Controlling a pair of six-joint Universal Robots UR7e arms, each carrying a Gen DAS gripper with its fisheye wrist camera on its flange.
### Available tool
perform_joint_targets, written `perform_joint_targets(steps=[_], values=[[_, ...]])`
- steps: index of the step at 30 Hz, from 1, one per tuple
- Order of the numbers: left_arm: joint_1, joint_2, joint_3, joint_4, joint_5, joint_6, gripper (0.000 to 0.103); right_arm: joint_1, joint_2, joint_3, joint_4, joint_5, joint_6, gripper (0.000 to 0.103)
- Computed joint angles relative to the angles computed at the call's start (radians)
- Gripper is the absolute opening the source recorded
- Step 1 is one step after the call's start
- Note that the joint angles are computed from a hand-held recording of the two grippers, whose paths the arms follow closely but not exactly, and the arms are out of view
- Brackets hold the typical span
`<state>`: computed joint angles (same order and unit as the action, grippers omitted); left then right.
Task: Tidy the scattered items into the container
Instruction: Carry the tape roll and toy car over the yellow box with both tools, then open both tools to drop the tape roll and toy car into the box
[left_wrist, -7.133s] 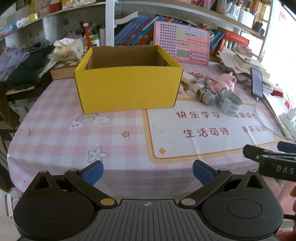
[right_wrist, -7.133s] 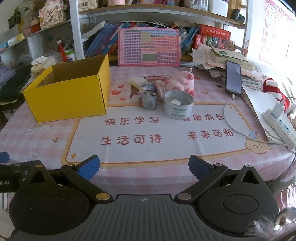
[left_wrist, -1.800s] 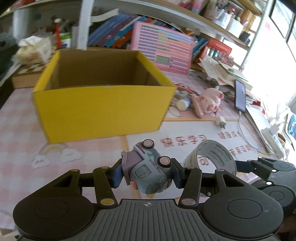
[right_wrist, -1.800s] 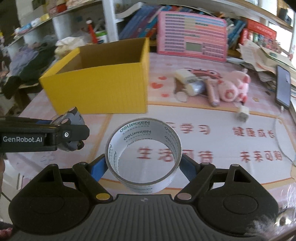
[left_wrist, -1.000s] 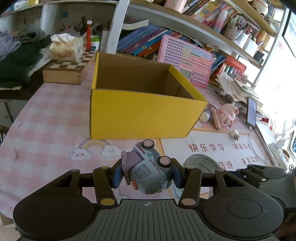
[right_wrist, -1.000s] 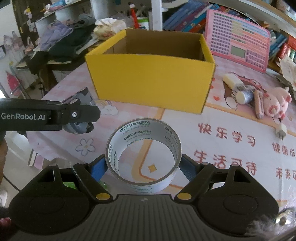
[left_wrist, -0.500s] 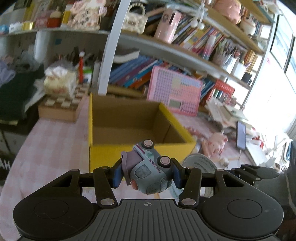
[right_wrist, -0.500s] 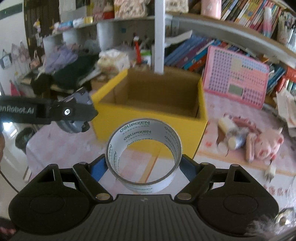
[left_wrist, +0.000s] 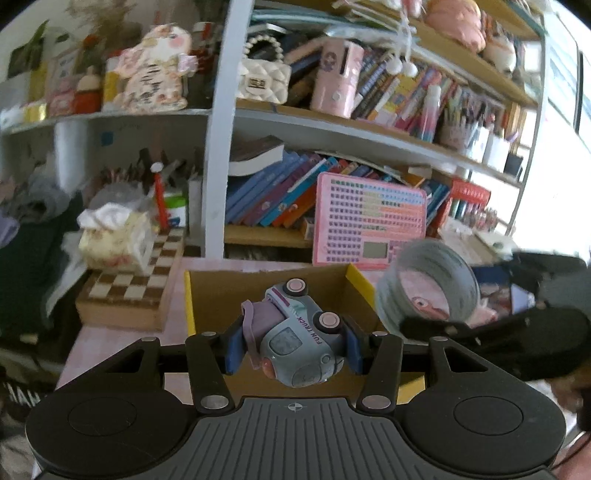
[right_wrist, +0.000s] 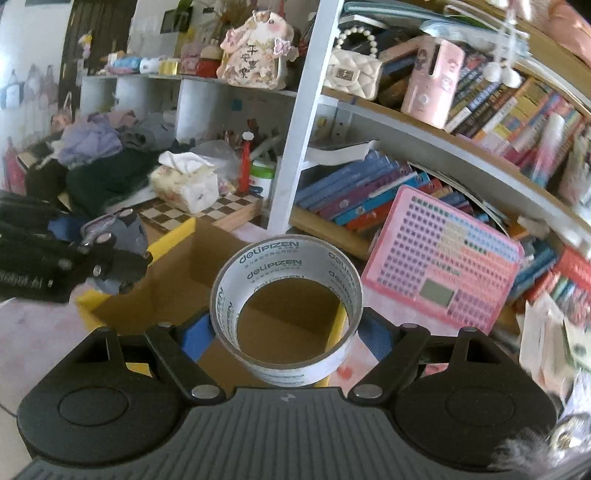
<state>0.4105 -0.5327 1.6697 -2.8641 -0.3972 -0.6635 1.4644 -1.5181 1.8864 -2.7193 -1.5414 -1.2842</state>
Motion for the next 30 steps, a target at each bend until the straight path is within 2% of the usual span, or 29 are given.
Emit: perform_joint_targets(steps=[2, 7, 11, 14, 16, 19, 23, 27, 30], values=[[0.021, 0.015, -0.03, 0.02, -0.013, 0.041, 0.05, 0.013, 0.043, -0.024, -0.009, -0.018, -0.023, 0.082], [0.077, 0.039, -0.076, 0.067, -0.066, 0.103, 0.05, 0.038, 0.148, -0.073, -0.026, -0.079, -0.162, 0.082], [0.111, 0.04, -0.091, 0.11, -0.1, 0.133, 0.05, 0.045, 0.201, -0.124, 0.033, -0.122, -0.225, 0.082], [0.131, 0.039, -0.115, 0.179, -0.127, 0.179, 0.051, 0.057, 0.235, -0.161, 0.103, -0.177, -0.347, 0.082], [0.142, 0.046, -0.14, 0.23, -0.129, 0.208, 0.051, 0.068, 0.259, -0.178, 0.134, -0.22, -0.458, 0.082], [0.156, 0.06, -0.182, 0.305, -0.12, 0.236, 0.051, 0.088, 0.299, -0.204, 0.147, -0.295, -0.553, 0.082], [0.177, 0.065, -0.233, 0.437, -0.115, 0.193, 0.051, 0.106, 0.361, -0.253, 0.156, -0.379, -0.596, 0.082], [0.196, 0.064, -0.268, 0.526, -0.123, 0.177, 0.051, 0.113, 0.407, -0.31, 0.19, -0.429, -0.573, 0.082], [0.21, 0.072, -0.303, 0.579, -0.133, 0.218, 0.051, 0.113, 0.431, -0.336, 0.202, -0.456, -0.558, 0.082]])
